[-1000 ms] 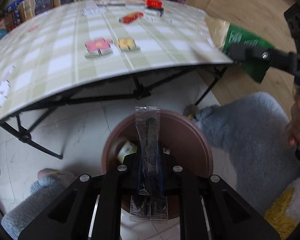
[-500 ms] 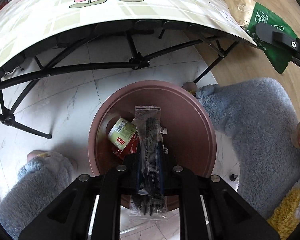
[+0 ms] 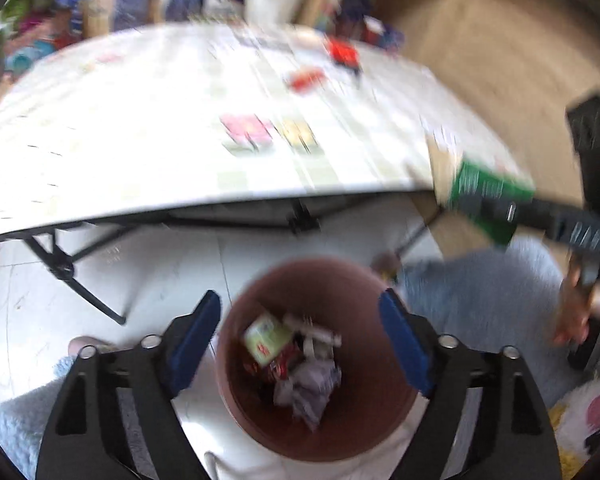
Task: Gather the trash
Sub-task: 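Open the left gripper to drop the wrapped utensil into the bin, then open the right gripper to drop the green packet into the bin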
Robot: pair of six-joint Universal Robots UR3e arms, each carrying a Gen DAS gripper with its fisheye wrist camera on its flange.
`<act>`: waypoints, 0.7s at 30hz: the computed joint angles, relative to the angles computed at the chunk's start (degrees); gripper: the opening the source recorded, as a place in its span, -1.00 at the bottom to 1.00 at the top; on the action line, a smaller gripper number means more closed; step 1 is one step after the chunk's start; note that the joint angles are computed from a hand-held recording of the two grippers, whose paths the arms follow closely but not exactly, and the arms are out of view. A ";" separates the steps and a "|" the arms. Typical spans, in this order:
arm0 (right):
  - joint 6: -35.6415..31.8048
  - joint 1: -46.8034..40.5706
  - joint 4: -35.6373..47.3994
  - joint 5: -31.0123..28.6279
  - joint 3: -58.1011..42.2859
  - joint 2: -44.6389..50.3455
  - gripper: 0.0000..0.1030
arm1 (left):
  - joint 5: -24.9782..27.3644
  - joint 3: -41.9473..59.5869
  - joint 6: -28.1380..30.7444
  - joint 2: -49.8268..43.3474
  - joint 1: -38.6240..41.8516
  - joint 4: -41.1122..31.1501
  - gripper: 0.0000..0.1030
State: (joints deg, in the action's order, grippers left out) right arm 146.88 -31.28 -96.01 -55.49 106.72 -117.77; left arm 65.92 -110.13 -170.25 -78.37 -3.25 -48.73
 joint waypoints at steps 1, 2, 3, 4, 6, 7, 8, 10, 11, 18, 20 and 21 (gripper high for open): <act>0.17 0.44 -0.29 -0.30 0.16 0.12 -0.45 | -0.16 -1.01 -1.20 1.38 0.93 1.24 0.68; 0.33 0.86 -0.50 -0.56 0.33 0.19 -0.45 | -0.19 -1.74 -2.18 2.52 1.74 2.09 0.74; 0.50 1.43 -0.74 -0.91 0.56 0.26 -0.45 | 0.08 -2.58 -4.03 3.78 2.57 3.49 0.81; 0.82 2.13 -1.14 -1.28 0.79 0.37 -0.45 | 0.02 -2.79 -5.05 4.44 3.44 3.86 0.83; 1.29 3.31 -1.88 -1.99 1.11 0.67 -0.45 | -0.48 -3.10 -7.92 5.63 5.73 3.68 0.87; 1.46 3.86 -2.15 -2.30 1.23 0.79 -0.45 | -1.20 -3.06 -8.29 5.91 6.93 3.28 0.87; 1.69 4.58 -2.51 -2.70 1.42 0.95 -0.45 | -1.57 -3.41 -9.10 6.56 7.98 3.27 0.87; 1.90 5.70 -2.97 -3.36 1.85 1.11 -0.45 | -1.22 -4.11 -10.70 7.75 9.20 4.21 0.88; 1.94 6.07 -3.11 -3.62 1.95 1.21 -0.45 | -0.85 -4.44 -11.61 8.33 9.71 4.95 0.88; 3.05 9.99 -5.43 -5.76 3.98 2.86 -0.45 | -0.88 -6.77 -12.28 11.17 13.18 6.28 0.88; 3.39 10.90 -5.92 -6.50 4.53 3.51 -0.45 | -0.86 -7.04 -12.54 11.05 13.35 6.84 0.88; 3.61 11.37 -6.15 -6.94 4.84 4.12 -0.45 | -0.79 -7.17 -12.55 11.09 13.43 6.98 0.88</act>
State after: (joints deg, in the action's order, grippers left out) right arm 150.49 -19.90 -102.16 -62.43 111.56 -113.65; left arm 65.13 -117.29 -182.81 -67.29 10.18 -41.75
